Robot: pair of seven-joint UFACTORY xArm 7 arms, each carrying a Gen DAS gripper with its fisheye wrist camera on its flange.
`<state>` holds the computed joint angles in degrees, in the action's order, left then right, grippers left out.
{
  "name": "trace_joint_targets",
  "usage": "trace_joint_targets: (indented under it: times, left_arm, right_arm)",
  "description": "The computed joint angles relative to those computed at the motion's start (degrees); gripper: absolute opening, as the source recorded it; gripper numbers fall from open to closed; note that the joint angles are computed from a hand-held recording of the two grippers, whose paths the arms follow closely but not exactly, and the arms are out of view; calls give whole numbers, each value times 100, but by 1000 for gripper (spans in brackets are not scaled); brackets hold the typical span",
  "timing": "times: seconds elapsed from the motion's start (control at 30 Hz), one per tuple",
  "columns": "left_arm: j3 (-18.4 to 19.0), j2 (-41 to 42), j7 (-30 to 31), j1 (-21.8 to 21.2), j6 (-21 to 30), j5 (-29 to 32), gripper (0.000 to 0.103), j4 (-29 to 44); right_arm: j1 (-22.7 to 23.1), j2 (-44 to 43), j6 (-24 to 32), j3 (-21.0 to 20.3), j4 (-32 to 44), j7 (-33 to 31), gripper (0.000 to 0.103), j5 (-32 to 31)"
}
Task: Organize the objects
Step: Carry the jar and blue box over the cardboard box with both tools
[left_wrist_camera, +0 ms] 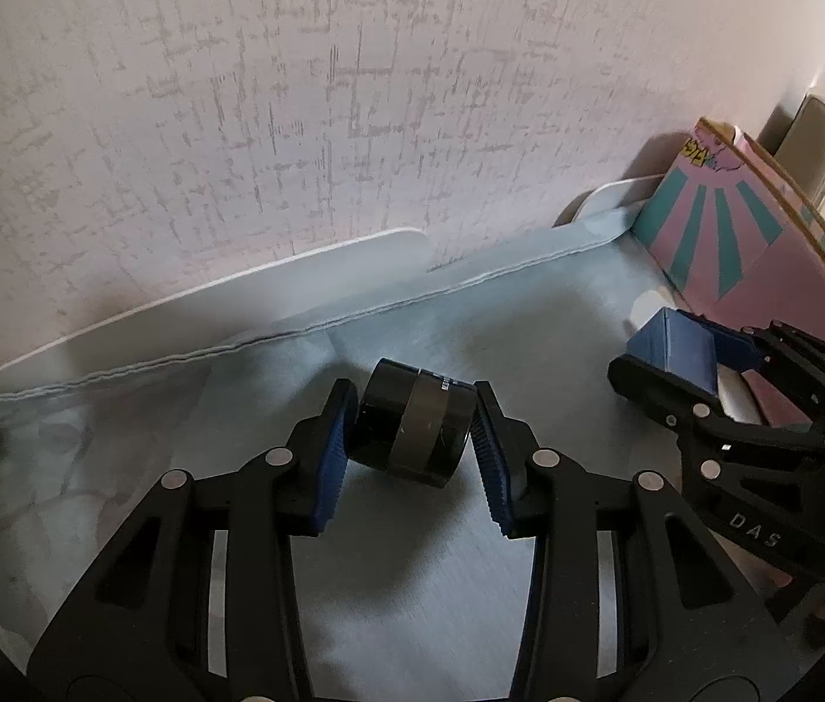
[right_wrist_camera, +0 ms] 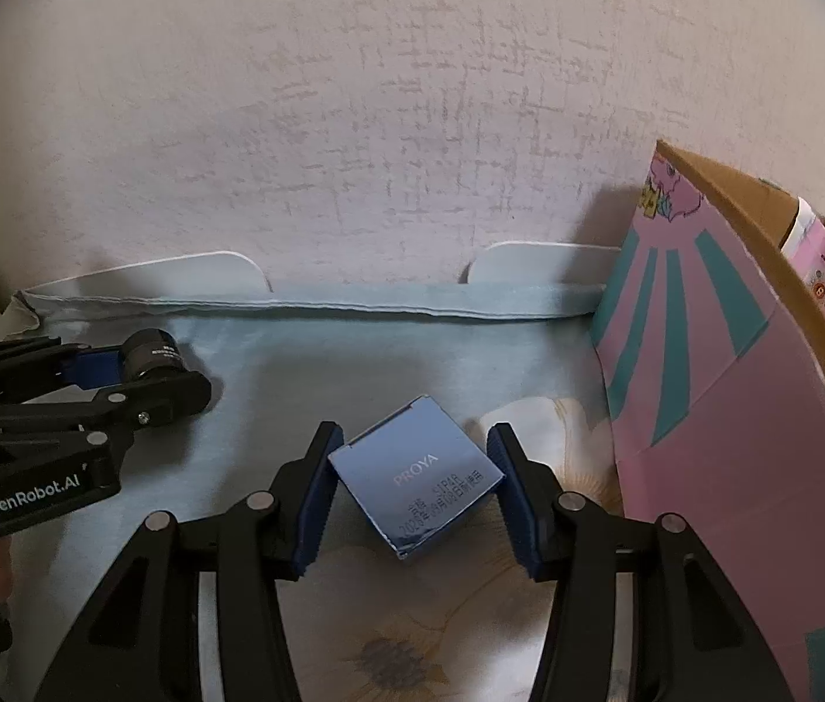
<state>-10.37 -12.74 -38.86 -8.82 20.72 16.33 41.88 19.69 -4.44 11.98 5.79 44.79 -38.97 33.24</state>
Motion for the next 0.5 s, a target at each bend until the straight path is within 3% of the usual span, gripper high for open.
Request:
trace_joint_targets:
  times: [0.5]
  left_arm:
    - [-135, -940, 6, -20, 832, -313, 36, 323]
  right_arm:
    - [178, -737, 758, -313, 164, -501, 47, 216]
